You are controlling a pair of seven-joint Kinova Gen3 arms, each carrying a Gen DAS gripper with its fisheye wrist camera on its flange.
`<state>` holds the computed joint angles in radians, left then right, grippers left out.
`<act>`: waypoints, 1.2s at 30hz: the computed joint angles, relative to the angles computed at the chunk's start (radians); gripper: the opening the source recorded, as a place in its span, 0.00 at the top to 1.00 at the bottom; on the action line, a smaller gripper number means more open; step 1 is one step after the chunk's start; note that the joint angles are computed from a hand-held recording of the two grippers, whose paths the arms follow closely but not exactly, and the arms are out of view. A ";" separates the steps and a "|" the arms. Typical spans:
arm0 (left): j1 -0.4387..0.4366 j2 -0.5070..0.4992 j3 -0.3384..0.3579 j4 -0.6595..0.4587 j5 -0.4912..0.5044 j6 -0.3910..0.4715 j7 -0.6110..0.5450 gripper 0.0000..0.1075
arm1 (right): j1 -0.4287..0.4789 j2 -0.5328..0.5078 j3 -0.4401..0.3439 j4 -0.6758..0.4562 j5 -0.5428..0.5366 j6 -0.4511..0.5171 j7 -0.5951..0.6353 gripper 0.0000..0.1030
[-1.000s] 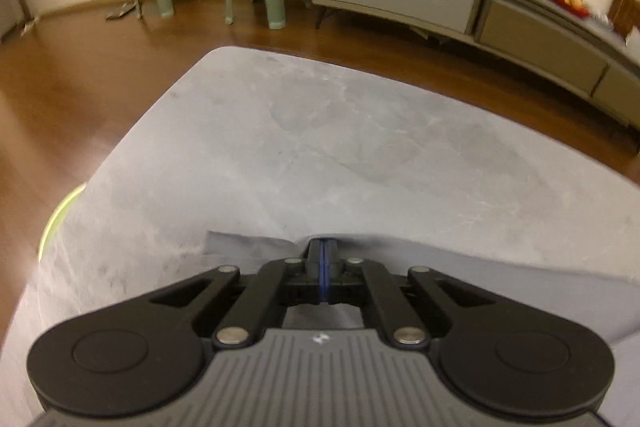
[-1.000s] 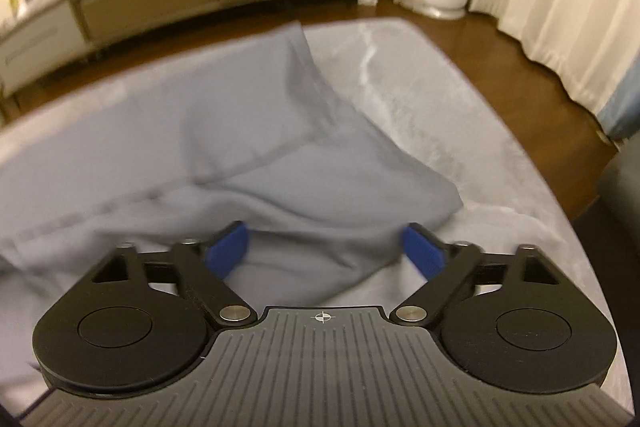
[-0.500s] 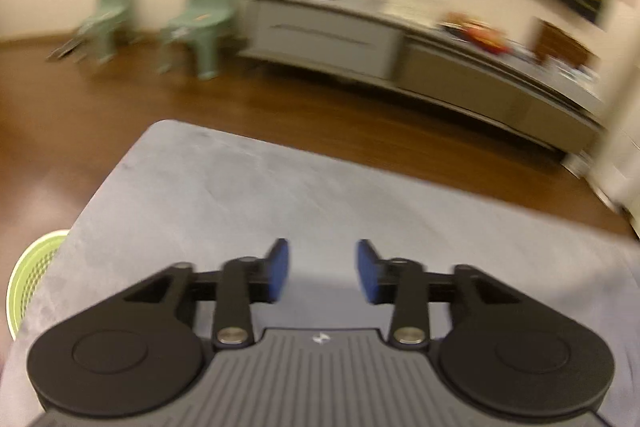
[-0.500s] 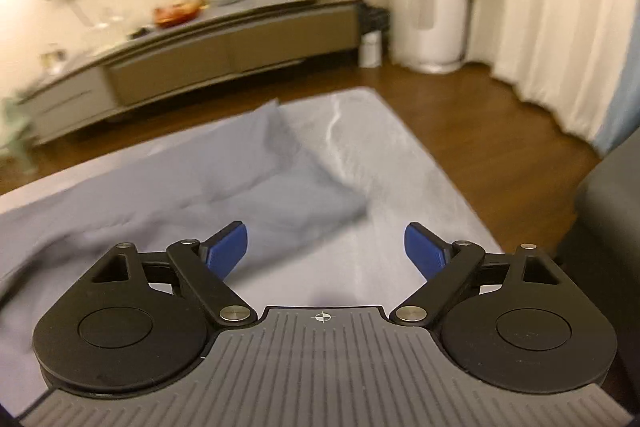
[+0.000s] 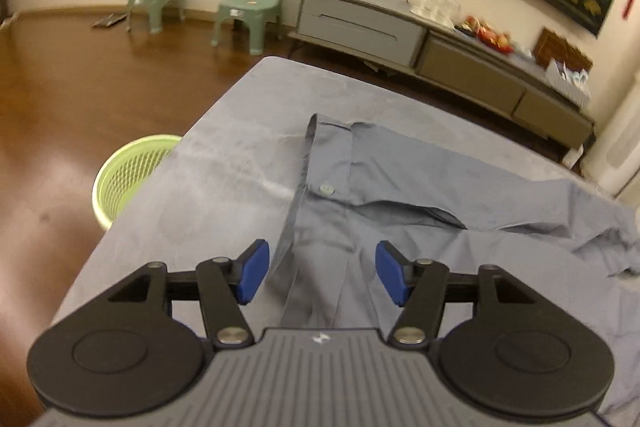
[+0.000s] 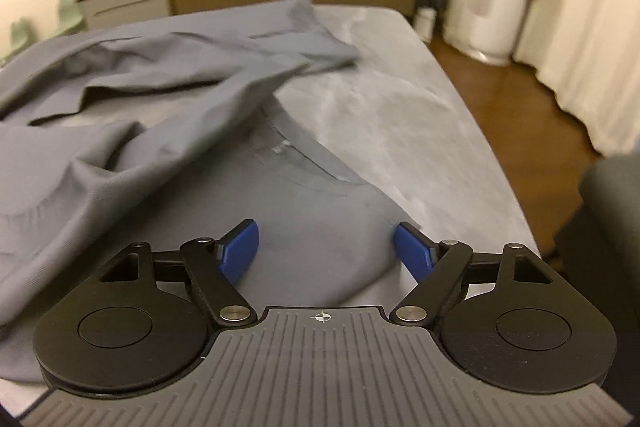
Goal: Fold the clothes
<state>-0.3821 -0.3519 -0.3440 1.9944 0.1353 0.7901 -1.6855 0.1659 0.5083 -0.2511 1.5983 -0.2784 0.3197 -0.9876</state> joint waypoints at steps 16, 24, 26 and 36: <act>0.052 -0.077 0.149 0.033 -0.136 0.016 0.157 0.40 | 0.552 -0.137 -0.444 0.299 -0.122 -0.162 0.001 1.00; 0.075 -0.059 0.170 0.082 -0.136 -0.008 0.211 0.39 | 0.461 -0.232 -0.303 0.356 -0.134 -0.156 0.024 0.77; 0.070 -0.052 0.180 0.098 -0.142 -0.013 0.233 0.39 | 0.385 -0.249 -0.262 0.342 -0.127 -0.180 -0.029 0.29; 0.035 -0.076 0.097 0.192 -0.131 -0.015 0.283 0.34 | 0.113 -0.136 -0.051 0.169 0.088 -0.100 -0.311 0.93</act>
